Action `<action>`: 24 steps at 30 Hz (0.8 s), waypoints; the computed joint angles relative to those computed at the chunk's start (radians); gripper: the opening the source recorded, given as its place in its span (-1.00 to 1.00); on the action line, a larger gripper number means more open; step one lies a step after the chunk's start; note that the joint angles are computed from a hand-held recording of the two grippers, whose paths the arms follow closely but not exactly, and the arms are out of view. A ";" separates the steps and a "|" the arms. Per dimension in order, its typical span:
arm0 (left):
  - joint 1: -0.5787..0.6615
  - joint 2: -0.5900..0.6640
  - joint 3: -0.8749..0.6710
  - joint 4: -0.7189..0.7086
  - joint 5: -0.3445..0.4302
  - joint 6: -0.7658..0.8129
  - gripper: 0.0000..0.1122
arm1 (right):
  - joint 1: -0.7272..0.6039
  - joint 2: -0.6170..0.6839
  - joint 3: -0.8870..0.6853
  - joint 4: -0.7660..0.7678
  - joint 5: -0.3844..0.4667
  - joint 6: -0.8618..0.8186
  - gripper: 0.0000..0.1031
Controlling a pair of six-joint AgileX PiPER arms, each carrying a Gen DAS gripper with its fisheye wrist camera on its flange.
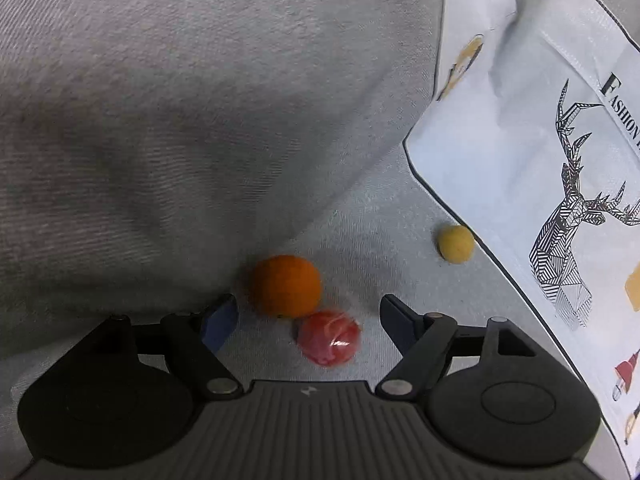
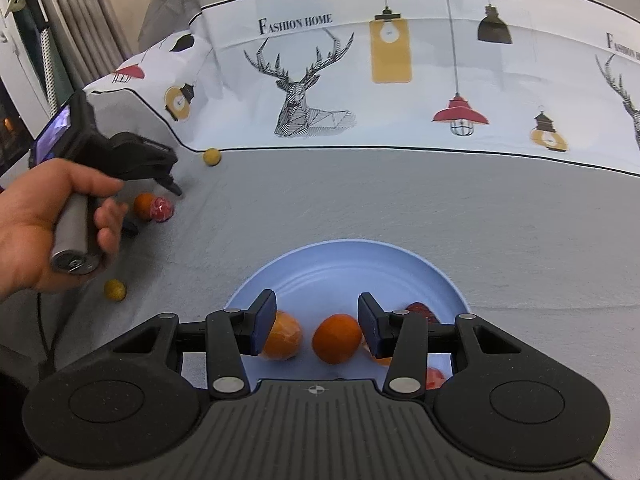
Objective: Organize fruits
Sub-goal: 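Move both open tools back to the remaining fruit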
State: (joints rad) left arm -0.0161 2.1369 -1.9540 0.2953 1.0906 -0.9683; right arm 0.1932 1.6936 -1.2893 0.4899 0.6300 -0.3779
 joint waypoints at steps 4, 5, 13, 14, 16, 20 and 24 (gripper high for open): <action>-0.032 0.005 -0.007 0.072 0.030 -0.003 -0.07 | 0.013 0.009 -0.007 -0.012 0.001 0.012 -0.08; -0.036 0.000 0.000 0.073 0.024 0.000 -0.21 | 0.015 0.010 -0.008 -0.015 0.000 0.014 -0.08; -0.049 -0.121 0.165 -0.055 -0.064 0.131 -0.49 | 0.022 0.018 -0.013 -0.030 -0.005 0.039 -0.08; -0.046 -0.142 0.191 -0.101 -0.075 0.169 -0.49 | 0.024 0.018 -0.013 -0.031 -0.007 0.041 -0.08; -0.030 -0.169 0.217 -0.212 -0.076 0.275 -0.49 | 0.026 0.016 -0.014 -0.031 -0.009 0.046 -0.08; -0.005 -0.253 0.318 -0.483 -0.063 0.491 -0.36 | 0.031 0.011 -0.011 -0.030 -0.015 0.054 -0.08; 0.040 -0.389 0.423 -0.520 -0.126 0.560 -0.06 | 0.035 -0.004 -0.002 -0.016 -0.024 0.050 -0.08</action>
State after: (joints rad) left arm 0.0234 1.7477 -1.5312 -0.2248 0.9649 -0.4085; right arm 0.2287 1.6899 -1.2908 0.4738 0.6058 -0.3280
